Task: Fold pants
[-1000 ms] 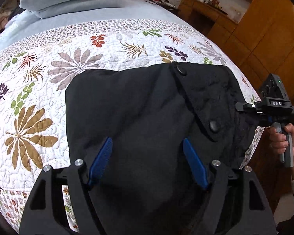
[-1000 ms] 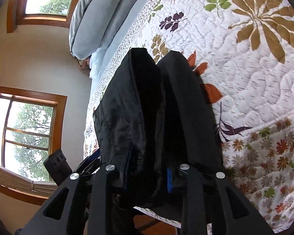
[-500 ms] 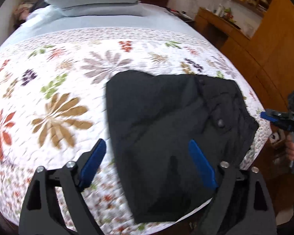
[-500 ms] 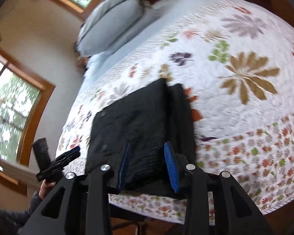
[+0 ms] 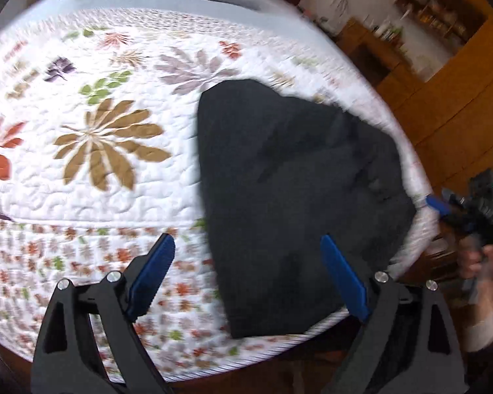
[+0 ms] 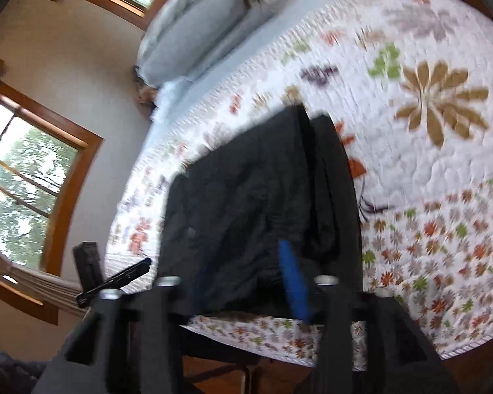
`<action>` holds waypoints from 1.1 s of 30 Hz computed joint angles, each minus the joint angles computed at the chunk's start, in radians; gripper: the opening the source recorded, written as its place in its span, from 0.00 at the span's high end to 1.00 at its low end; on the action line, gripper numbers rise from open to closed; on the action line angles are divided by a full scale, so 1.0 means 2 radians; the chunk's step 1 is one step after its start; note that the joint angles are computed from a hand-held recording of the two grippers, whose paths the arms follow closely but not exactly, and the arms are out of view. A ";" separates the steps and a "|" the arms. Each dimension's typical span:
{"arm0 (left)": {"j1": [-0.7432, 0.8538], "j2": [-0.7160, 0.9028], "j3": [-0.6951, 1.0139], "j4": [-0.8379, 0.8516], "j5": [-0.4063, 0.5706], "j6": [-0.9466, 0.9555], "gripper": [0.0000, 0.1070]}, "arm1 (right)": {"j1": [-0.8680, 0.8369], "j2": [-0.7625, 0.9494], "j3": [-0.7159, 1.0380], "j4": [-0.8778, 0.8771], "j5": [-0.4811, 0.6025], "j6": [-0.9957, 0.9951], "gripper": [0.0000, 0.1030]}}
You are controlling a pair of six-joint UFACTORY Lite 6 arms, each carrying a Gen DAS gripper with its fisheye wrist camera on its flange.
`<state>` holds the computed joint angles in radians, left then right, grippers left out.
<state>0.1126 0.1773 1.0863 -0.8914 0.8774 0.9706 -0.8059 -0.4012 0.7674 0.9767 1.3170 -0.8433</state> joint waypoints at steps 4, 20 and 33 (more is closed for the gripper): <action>0.035 0.118 0.121 0.007 0.140 -0.052 0.06 | -0.050 0.047 0.054 -0.028 0.040 -0.019 0.08; 0.005 0.310 0.227 0.016 0.219 -0.100 0.06 | -0.047 0.290 0.082 -0.024 0.032 -0.062 0.05; -0.027 0.348 0.262 0.012 0.245 -0.121 0.06 | 0.025 0.336 0.108 -0.008 0.009 -0.061 0.03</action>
